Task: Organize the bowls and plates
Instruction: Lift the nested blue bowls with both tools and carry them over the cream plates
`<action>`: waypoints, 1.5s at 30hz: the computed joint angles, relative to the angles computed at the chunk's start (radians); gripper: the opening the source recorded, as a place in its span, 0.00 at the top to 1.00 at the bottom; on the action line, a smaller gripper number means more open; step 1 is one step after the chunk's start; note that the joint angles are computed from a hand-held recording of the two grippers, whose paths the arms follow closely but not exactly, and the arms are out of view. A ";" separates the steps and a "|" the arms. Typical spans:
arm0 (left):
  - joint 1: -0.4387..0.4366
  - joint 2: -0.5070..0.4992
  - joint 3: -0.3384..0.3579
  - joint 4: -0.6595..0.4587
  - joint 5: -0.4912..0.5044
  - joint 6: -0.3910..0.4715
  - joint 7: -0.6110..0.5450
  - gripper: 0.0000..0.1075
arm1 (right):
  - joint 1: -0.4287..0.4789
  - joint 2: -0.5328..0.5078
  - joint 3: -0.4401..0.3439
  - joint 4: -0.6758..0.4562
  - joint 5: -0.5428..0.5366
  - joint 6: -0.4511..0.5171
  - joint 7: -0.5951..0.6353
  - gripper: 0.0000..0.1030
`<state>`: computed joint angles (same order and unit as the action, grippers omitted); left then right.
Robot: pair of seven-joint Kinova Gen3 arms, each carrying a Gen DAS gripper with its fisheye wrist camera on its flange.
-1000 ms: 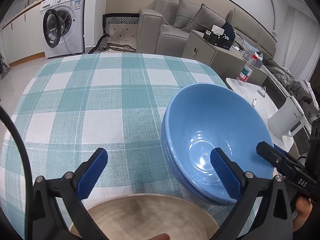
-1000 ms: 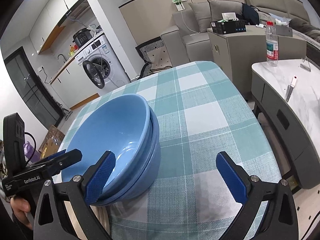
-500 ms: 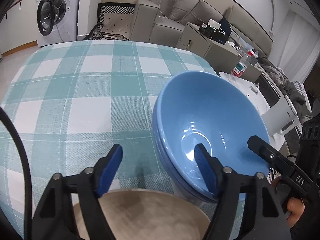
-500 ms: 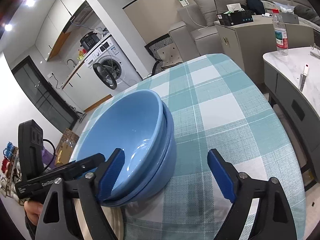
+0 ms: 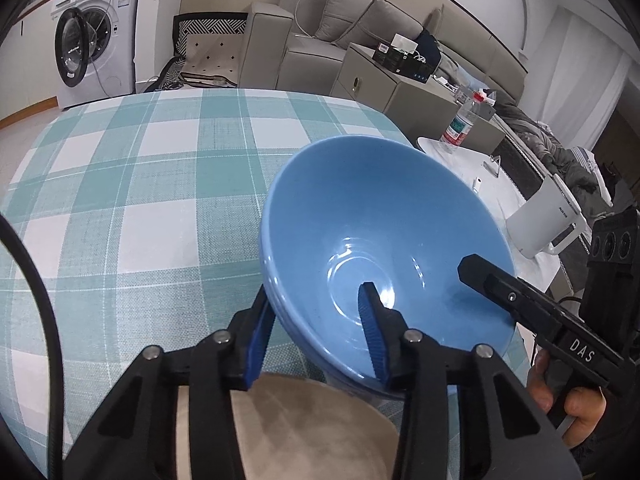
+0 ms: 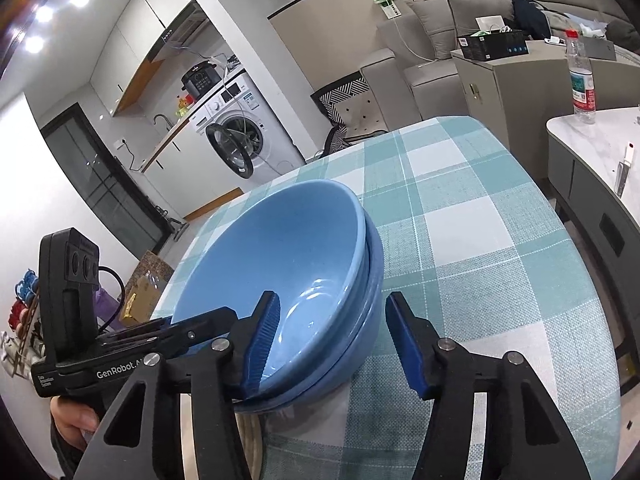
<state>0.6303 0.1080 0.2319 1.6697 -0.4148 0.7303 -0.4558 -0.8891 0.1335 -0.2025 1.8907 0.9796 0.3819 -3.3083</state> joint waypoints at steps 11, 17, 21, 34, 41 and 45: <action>0.010 0.004 0.001 -0.014 -0.011 0.027 0.004 0.62 | -0.004 -0.003 -0.006 -0.002 0.020 0.012 -0.011 0.51; 0.018 0.008 0.004 -0.028 -0.020 0.054 0.013 0.62 | -0.001 -0.005 -0.013 -0.004 0.014 0.019 -0.006 0.51; 0.025 0.011 0.005 -0.036 -0.024 0.070 0.017 0.62 | 0.000 -0.006 -0.015 -0.005 0.011 0.022 -0.001 0.51; 0.062 0.018 0.010 -0.079 -0.075 0.126 0.053 0.62 | 0.012 -0.040 -0.036 0.012 0.069 0.040 -0.054 0.51; 0.090 0.008 0.021 -0.110 -0.125 0.172 0.083 0.62 | 0.038 -0.078 -0.077 0.027 0.117 0.056 -0.097 0.51; 0.102 -0.003 0.030 -0.118 -0.157 0.196 0.109 0.62 | 0.046 -0.096 -0.107 0.022 0.124 0.077 -0.096 0.51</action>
